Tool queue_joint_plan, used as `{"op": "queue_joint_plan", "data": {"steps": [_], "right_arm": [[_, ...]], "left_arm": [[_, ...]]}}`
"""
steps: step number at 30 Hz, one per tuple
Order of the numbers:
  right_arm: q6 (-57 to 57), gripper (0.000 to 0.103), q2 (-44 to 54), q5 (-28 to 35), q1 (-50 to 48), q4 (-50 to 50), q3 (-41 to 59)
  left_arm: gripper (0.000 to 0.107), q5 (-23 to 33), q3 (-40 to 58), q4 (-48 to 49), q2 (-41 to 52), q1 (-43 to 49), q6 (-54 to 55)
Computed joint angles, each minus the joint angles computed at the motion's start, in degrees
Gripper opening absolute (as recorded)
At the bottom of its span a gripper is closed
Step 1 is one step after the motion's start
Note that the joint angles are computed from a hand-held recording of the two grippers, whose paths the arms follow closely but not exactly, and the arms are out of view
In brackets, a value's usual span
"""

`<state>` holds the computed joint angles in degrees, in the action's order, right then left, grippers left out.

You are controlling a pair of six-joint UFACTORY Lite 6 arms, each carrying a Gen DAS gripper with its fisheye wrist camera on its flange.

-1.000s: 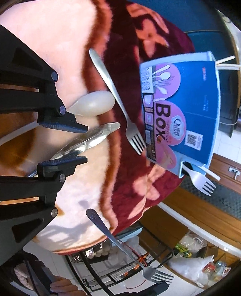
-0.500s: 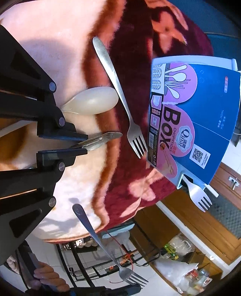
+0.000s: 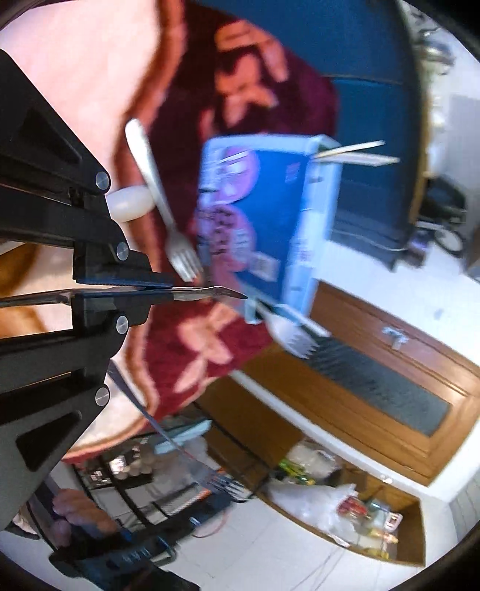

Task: Organize utensils
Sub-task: 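Carry the knife over the caddy and lower it in with the left tool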

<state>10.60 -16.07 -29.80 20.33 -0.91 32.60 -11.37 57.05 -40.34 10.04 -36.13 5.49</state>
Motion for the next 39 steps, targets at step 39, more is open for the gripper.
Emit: {"op": "queue_joint_plan", "data": {"steps": [39], "right_arm": [[-5.7, 0.004, 4.8, 0.7, 1.4, 4.0, 4.8]], "left_arm": [[0.001, -28.9, 14.3, -13.0, 6.6, 11.5, 23.3]]}}
